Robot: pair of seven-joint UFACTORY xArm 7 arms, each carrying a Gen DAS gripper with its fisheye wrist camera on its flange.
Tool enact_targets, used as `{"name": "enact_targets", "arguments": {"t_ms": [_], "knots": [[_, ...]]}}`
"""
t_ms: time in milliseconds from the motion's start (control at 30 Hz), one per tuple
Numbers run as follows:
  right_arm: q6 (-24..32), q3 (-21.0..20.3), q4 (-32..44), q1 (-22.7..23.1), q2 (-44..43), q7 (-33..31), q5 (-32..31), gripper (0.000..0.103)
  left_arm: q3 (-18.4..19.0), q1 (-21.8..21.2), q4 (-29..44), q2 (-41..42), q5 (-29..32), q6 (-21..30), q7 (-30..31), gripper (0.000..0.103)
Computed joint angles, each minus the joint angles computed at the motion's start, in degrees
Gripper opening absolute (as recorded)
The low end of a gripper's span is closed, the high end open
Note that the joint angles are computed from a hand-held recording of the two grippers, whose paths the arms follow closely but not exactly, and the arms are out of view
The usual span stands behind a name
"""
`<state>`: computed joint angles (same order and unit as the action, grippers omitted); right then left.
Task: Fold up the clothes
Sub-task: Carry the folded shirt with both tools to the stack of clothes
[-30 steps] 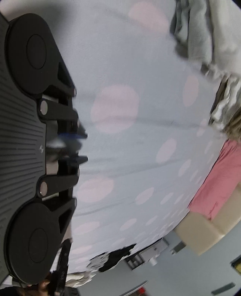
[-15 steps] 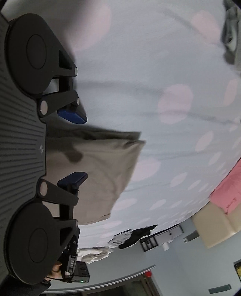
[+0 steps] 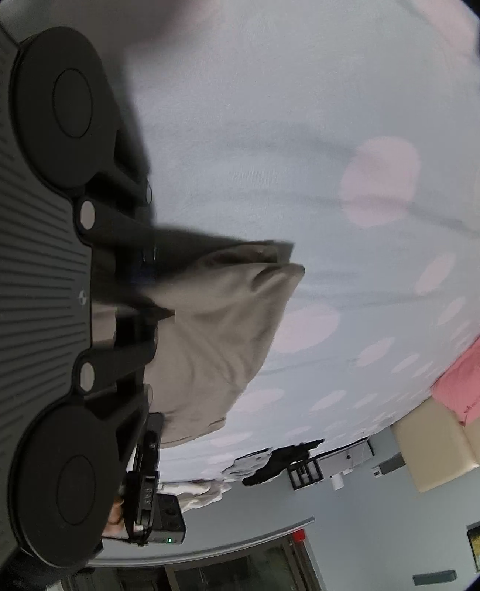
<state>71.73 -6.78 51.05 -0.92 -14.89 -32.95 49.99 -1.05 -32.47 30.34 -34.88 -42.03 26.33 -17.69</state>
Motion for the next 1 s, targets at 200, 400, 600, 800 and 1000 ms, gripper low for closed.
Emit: {"name": "enact_targets", "arguments": {"t_ms": [200,400,600,800,1000], "knots": [[2.82,-1.01,0.90,-0.61,-0.69,-0.02,1.70,0.013,-0.56,1.93,0.39,-4.08,1.70,1.47,-3.08,0.007],[4.39,-0.19,5.53,1.10,0.35,1.24,7.16,0.012,1.23,5.83,2.87,-8.53,7.29,4.59,-4.62,0.007],[1.34,4.69,15.18,5.34,7.85,2.18,12.97,0.012,5.58,13.01,5.22,-13.33,13.32,11.54,-4.02,0.007],[-2.39,10.90,26.18,9.69,16.95,5.10,15.10,0.012,11.73,19.93,12.57,-12.45,17.88,21.24,0.86,0.007],[-5.46,17.11,42.63,13.07,29.69,11.03,14.75,0.012,18.79,24.74,26.82,-3.55,18.23,30.31,8.23,0.007]]}}
